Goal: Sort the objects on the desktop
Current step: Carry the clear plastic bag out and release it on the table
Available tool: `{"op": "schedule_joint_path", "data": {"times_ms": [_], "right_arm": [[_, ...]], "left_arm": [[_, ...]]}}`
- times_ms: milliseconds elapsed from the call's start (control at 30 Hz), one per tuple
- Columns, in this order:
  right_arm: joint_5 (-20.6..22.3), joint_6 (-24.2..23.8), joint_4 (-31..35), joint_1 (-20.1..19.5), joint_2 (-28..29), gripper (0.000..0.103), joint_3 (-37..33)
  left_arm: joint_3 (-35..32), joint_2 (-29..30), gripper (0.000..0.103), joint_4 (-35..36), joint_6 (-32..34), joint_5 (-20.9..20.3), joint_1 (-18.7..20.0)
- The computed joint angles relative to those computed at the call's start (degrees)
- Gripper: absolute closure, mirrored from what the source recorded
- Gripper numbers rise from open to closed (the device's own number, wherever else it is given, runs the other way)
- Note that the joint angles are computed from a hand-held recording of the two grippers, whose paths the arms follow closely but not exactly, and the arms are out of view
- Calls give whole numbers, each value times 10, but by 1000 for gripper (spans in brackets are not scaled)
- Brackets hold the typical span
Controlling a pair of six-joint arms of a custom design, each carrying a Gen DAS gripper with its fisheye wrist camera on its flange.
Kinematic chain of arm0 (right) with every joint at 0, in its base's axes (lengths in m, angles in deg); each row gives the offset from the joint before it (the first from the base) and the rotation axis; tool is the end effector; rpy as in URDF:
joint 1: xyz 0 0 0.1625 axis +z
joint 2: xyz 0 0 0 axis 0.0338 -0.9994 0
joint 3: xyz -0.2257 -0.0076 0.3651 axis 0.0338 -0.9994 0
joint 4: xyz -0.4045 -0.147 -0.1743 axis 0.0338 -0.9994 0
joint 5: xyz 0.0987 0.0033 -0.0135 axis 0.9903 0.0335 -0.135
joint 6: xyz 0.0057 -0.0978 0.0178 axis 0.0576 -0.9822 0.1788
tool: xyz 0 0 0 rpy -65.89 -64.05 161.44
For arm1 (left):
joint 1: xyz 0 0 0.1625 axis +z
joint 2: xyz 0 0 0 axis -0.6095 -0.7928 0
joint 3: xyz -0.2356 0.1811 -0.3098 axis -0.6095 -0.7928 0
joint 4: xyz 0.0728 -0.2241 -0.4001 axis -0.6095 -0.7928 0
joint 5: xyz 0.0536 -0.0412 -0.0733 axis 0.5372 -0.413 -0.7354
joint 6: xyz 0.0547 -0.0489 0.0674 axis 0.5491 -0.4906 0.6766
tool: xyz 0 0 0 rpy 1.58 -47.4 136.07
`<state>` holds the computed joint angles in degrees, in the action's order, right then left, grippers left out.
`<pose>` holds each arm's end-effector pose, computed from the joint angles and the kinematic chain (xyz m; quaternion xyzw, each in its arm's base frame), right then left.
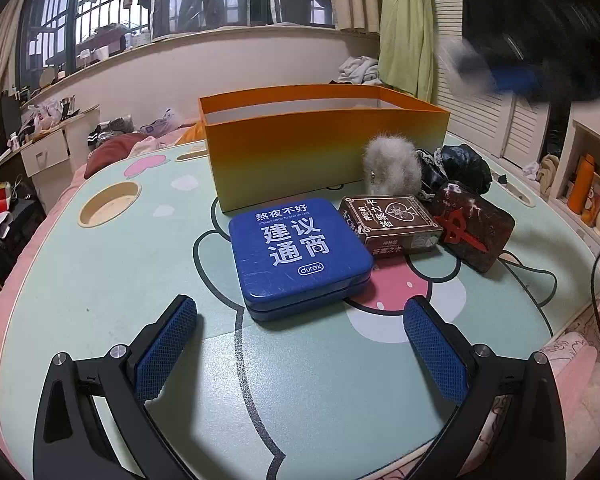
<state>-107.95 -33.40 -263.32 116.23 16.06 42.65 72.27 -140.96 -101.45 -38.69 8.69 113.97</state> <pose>0.3178 -0.4114 -0.0100 0.1729 -0.9175 0.3171 0.1666 0.0543 -0.4297 0.2471 0.4465 0.8301 -0.2781 0.1851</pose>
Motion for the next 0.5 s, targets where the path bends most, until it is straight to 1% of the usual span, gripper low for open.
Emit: {"op": "schedule_joint_path", "data": {"times_ms": [133,200,233,267,300,333,400,433,500], "right_arm": [[-21,25,-17,-23,19,72,25],[10,28,-34,-46,26,71,30],[16,35,-47,-54,30,69,29],[6,43,-59,-53,35,55,28],[-4,42,-89,-51,43,39,30],[-9,35,-118,-50,50,34,32],[-33,13,-188,-37,69,26,42],[-46,4,-210,-34,77,24,49],[-86,-6,-242,-22,102,22,54]], "left_arm": [[-1,1,0,0,1,-1,1],[-1,1,0,1,1,-2,1],[-1,1,0,1,1,-2,1],[-1,1,0,2,1,-2,1],[-1,0,0,2,2,-3,1],[-2,1,0,2,2,-3,1],[-1,0,0,2,2,-2,0],[0,-1,0,2,2,-1,0],[-1,0,0,3,2,-2,1]]}}
